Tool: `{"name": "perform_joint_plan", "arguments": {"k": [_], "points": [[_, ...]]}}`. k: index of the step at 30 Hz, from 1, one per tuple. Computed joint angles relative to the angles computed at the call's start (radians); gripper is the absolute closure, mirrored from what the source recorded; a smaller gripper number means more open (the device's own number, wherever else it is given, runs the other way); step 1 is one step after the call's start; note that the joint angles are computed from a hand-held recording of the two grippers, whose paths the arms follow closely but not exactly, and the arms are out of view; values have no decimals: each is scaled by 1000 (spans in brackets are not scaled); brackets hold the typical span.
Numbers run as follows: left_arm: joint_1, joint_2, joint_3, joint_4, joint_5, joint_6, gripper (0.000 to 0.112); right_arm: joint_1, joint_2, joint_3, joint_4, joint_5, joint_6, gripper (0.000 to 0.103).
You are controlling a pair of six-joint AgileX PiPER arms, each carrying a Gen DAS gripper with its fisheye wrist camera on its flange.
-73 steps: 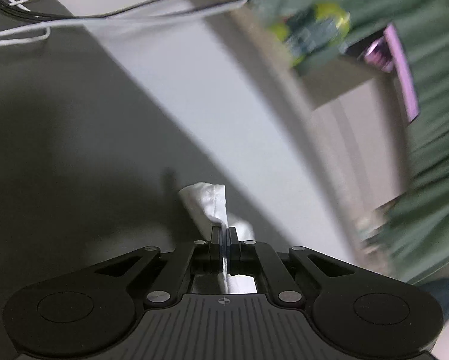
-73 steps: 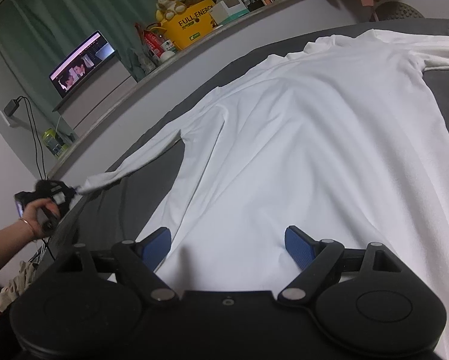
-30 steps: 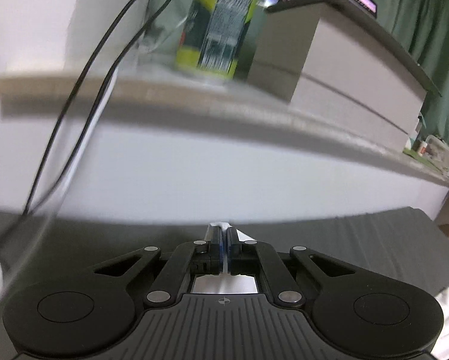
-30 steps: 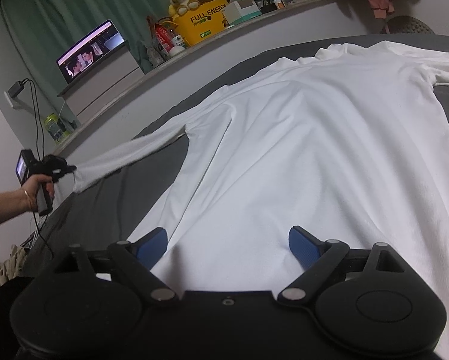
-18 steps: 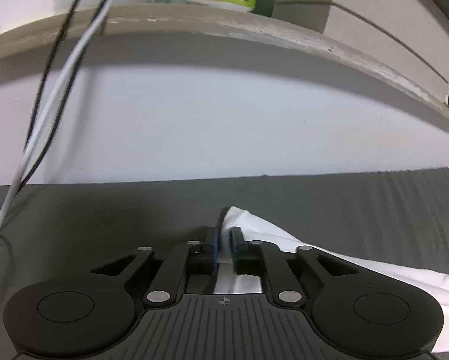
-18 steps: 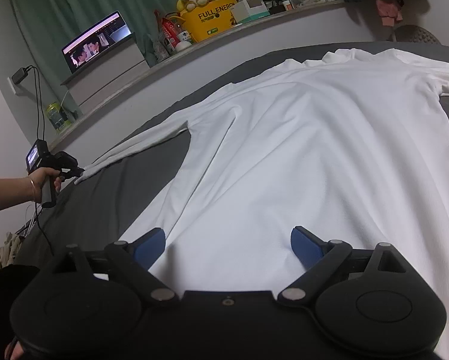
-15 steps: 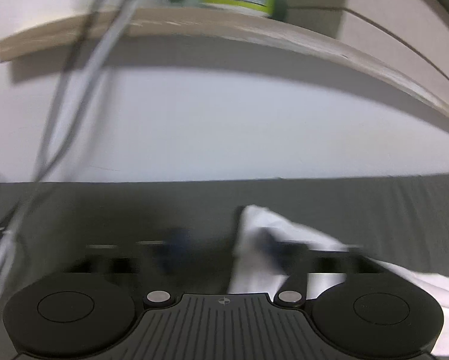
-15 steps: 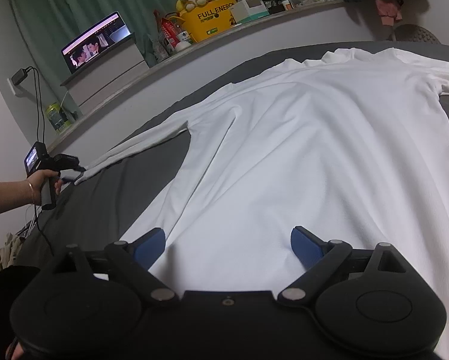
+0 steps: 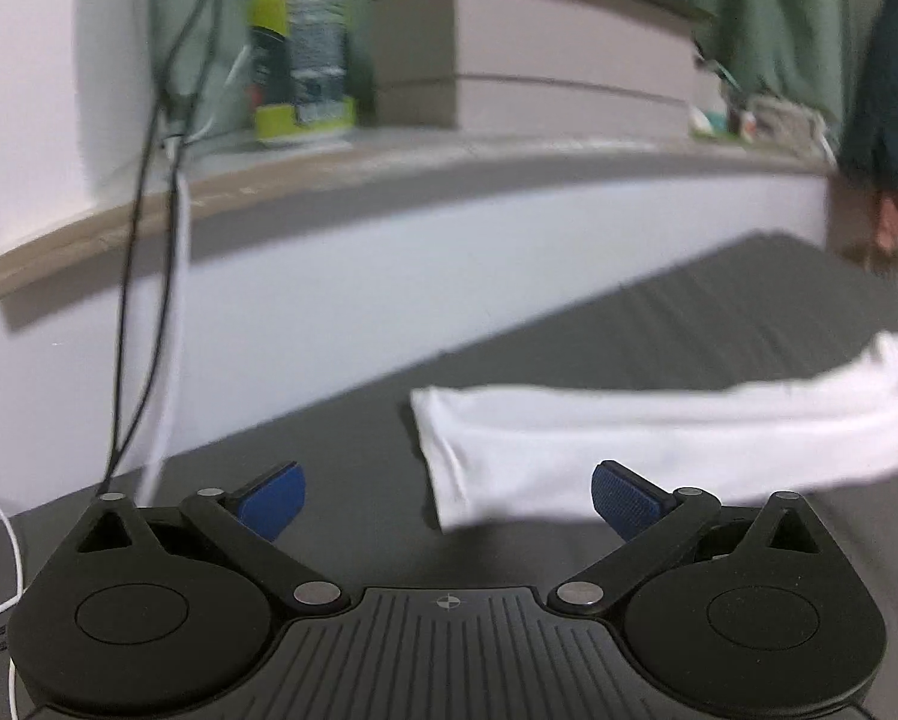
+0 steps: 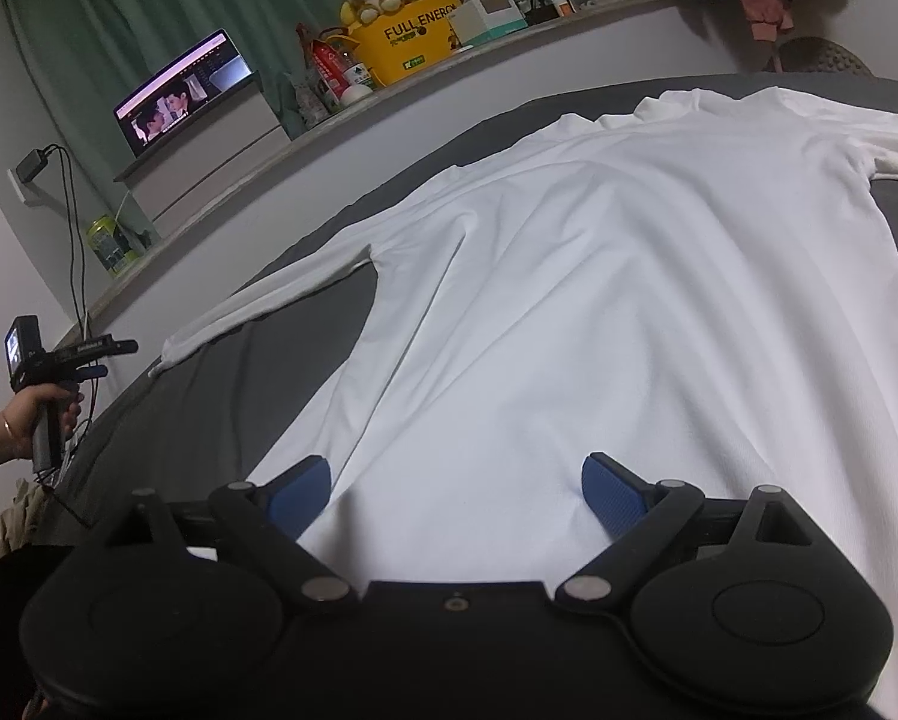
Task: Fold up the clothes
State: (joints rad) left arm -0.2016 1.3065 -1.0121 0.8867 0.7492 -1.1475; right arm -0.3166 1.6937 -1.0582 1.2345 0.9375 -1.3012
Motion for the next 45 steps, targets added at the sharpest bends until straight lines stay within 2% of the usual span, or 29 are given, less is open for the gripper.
{"name": "perform_joint_plan", "arguments": {"k": [3, 5, 7, 8, 10, 11, 12, 13, 14, 15, 19, 22, 24, 26, 27, 28, 29, 30, 32, 36, 38, 39, 40, 41, 43, 45], "points": [[-13, 35, -41, -23, 41, -3, 13, 2, -1, 2, 0, -4, -4, 12], [-1, 74, -70, -38, 46, -8, 24, 3, -1, 2, 0, -5, -8, 12], [16, 112, -71, -58, 12, -17, 42, 2, 2, 1, 0, -5, -10, 12], [21, 135, -76, -68, 2, -17, 46, 2, 3, 0, 0, -5, -11, 12], [28, 188, -106, -93, 4, -3, 64, 2, 4, -2, 1, -4, -13, 12], [28, 203, -114, -104, 8, -2, 68, 1, 5, -2, 1, -3, -13, 12], [26, 209, -114, -99, 11, -22, 76, 1, 6, -3, 1, -2, -13, 12], [20, 208, -109, -79, 13, -58, 94, 0, 6, -3, 1, -1, -13, 12], [19, 205, -106, -68, 16, -92, 108, 0, 7, -3, 2, 0, -13, 12], [22, 198, -104, -65, 21, -124, 112, -1, 7, -4, 2, 1, -13, 12], [6, 127, -59, 25, 41, -269, 112, -1, 6, -6, 0, 3, -6, 12], [-5, 84, -58, 1, 66, -222, 112, 0, 4, -5, -1, 2, 1, 12], [-48, 93, -72, 38, 113, -137, 112, 3, 3, -5, -2, -1, 3, 12], [-120, 141, -106, 110, 214, -31, 98, 5, -1, -2, -5, -5, 5, 12], [-153, 171, -123, 141, 266, 17, 72, 5, -2, -2, -6, -5, 6, 12], [-177, 197, -135, 165, 303, 44, 37, 4, -2, -3, -7, -4, 7, 12], [-197, 215, -134, 195, 326, 48, 27, 4, -3, -3, -8, -4, 9, 12], [-212, 232, -133, 224, 346, 56, 24, 4, -2, -4, -9, -4, 9, 12], [-224, 269, -139, 257, 370, 113, 24, 7, -2, -5, -10, -7, 9, 12], [-215, 325, -136, 283, 343, 285, 25, 8, -2, -4, -8, -9, 2, 12], [-217, 343, -122, 326, 318, 339, 32, 7, 0, -5, -7, -7, 1, 12], [-219, 352, -113, 355, 304, 361, 38, 7, 1, -5, -6, -7, -2, 12], [-216, 364, -113, 372, 288, 399, 53, 7, 2, -4, -4, -8, -4, 12], [-212, 379, -122, 373, 271, 455, 63, 7, 3, -4, -2, -8, -8, 12], [-202, 417, -159, 350, 256, 579, 96, 7, 4, -4, 0, -8, -15, 11], [-191, 448, -202, 310, 256, 650, 109, 7, 4, -3, 0, -7, -19, 10]]}}
